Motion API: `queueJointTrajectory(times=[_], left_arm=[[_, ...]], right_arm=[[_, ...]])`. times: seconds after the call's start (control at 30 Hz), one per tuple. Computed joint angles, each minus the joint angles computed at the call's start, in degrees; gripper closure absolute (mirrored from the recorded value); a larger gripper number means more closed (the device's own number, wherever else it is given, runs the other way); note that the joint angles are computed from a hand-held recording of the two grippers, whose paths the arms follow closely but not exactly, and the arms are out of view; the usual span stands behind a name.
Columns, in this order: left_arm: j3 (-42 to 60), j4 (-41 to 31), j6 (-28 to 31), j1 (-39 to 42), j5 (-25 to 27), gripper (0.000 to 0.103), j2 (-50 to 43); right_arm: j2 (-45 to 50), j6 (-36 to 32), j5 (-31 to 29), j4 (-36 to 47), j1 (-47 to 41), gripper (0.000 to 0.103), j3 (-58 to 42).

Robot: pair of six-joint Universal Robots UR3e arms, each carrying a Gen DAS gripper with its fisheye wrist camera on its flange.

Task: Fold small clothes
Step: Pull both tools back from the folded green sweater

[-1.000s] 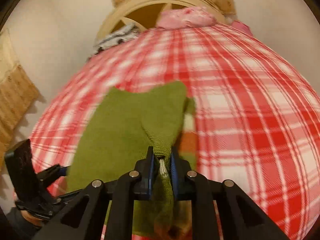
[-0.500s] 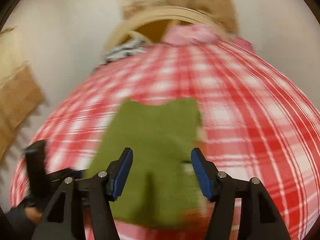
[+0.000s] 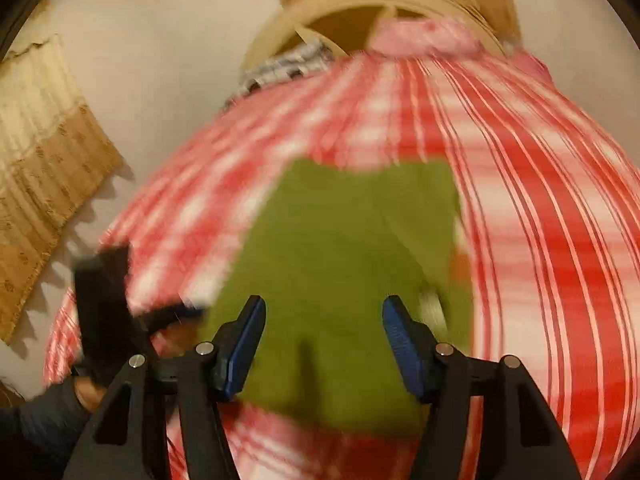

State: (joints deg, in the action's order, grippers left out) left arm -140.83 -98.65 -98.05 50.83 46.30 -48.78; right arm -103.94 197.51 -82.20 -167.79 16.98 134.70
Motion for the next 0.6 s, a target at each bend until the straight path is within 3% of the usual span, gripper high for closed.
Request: queueJointTrajectory(times=[0.1,0.2,0.23,0.3,0.37,0.6], left_arm=[[-0.1,-0.3,0.0,0.0,0.1,0.007,0.7],[-0.1,0.8,-0.6,-0.5,0.0,0.007,-0.1],[-0.1,1.1,-0.7,-0.5,0.0,0.007,-0.5],[0.1,1.0,-0.5,-0.5,-0.1,0.006,-1.1],[0.3,0.4,-0.1,-0.2,-0.1,0.006,-1.2],[-0.1,1.4,-1.0,-0.9,0.3,0.005,-0.6]], right_arm=[[9.9,-1.1,7.3,-1.2,-4.3,0.041,-7.4],[22.1,-2.1,0.0,6.8,-3.6,0.041,-18.1],[24.1,-2.1,1.3,7.1,-5.9,0.041,-17.7],[22.6,-2.6,7.0,-0.8,-10.4,0.041,-11.7],[19.9,-1.1,10.0,-2.1,-12.5,0.041,-8.5],[14.2,0.4,1.3,-5.6,-6.4,0.041,-1.7]])
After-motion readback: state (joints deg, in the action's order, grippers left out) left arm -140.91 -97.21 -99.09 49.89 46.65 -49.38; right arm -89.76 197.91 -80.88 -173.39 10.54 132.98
